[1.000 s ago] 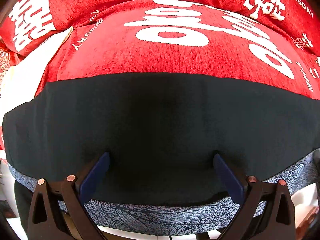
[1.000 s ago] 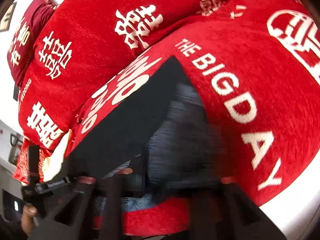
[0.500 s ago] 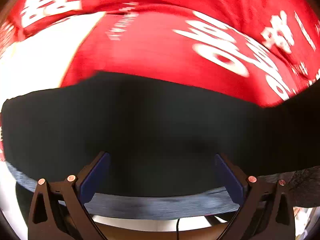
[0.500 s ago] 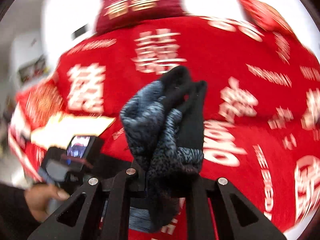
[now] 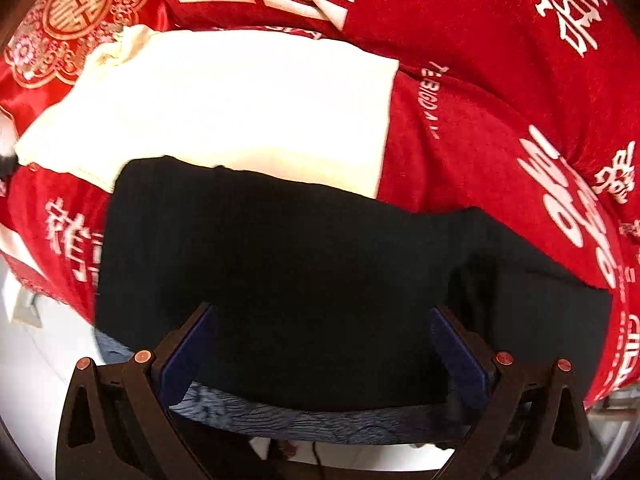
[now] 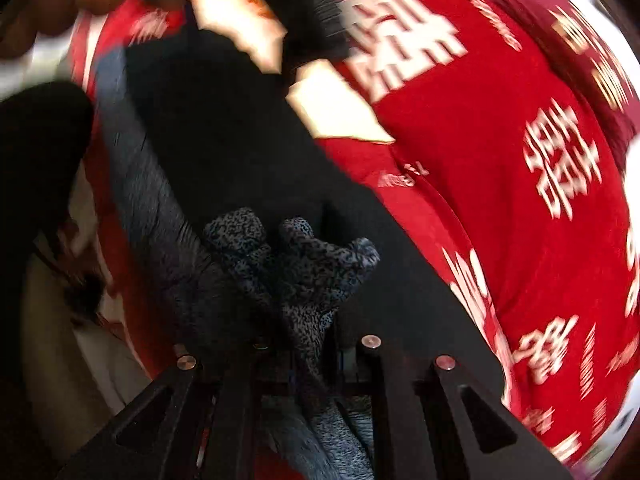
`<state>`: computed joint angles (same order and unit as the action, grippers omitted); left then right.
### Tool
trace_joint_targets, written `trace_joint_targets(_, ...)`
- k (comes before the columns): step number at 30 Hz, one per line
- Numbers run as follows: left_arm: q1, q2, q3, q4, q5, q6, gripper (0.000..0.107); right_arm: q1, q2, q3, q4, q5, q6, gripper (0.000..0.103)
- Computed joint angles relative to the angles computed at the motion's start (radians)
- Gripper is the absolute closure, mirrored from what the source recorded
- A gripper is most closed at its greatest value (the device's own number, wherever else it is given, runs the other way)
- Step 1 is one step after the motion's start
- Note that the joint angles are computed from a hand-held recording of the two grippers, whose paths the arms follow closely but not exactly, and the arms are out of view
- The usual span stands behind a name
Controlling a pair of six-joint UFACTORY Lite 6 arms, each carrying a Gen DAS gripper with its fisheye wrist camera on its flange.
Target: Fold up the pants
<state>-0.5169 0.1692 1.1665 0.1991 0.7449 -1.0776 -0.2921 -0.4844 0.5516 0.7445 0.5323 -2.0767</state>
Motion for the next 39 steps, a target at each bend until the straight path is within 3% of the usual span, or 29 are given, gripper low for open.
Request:
trace_joint_targets(2,-0.008,0.025,0.015,-0.025,-0.024,0.017,0.004,0.018,-0.037,-0.074,0.082,-0.066,-0.148,0.089)
trace_joint_targets(4,-0.023,0.083,0.075,-0.031,-0.023,0.030,0.004,-0.020,-0.048,-0.095,0.142,-0.051,-0.264,0.088)
trace_joint_targets(6,-0.034,0.118,0.118,-0.028,-0.014,0.041,0.004,-0.055,-0.030,-0.073,0.139,-0.020,-0.265,0.080)
trace_joint_targets(8,-0.043,0.145,0.159,-0.029,-0.008,0.045,0.004,-0.072,-0.003,-0.006,0.016,0.032,-0.104,0.052)
trace_joint_targets(10,-0.050,0.153,0.191,-0.017,0.005,0.038,0.004,-0.162,0.060,0.143,-0.049,0.222,0.042,0.028)
trace_joint_targets(11,-0.051,0.155,0.204,-0.014,0.010,0.038,0.004,-0.218,0.095,0.215,-0.050,0.326,0.074,0.024)
trace_joint_targets(14,-0.076,0.173,0.271,-0.012,0.034,0.030,0.004,-0.418,0.294,0.521,-0.029,0.637,0.196,0.024)
trace_joint_targets(15,-0.092,0.184,0.298,-0.018,0.039,0.038,0.004,-0.470,0.380,0.626,-0.020,0.696,0.237,0.024)
trace_joint_targets(17,-0.150,0.228,0.380,-0.015,0.058,0.048,0.004,-0.526,0.564,0.835,-0.007,0.751,0.330,0.024)
trace_joint_targets(23,-0.286,0.481,0.648,-0.125,0.068,0.177,0.004,-0.482,0.989,1.279,-0.041,0.746,0.508,0.024)
trace_joint_targets(27,-0.290,0.610,0.675,-0.215,0.082,0.222,0.004,-0.427,1.347,1.656,-0.155,0.811,0.737,0.023)
trace_joint_targets(31,-0.287,0.573,0.613,-0.198,0.054,0.209,0.004,-0.430,1.299,1.636,-0.195,0.857,0.639,0.017)
trace_joint_targets(35,-0.280,0.536,0.596,-0.160,0.074,0.173,0.004,-0.548,1.338,1.829,-0.114,1.144,0.636,0.017)
trace_joint_targets(37,-0.268,0.540,0.636,-0.153,0.079,0.176,0.004,-0.629,1.266,1.743,-0.082,1.243,0.544,0.017)
trace_joint_targets(39,-0.262,0.604,0.759,-0.155,0.108,0.203,0.004,-0.666,1.177,1.581,-0.117,1.239,0.465,0.017)
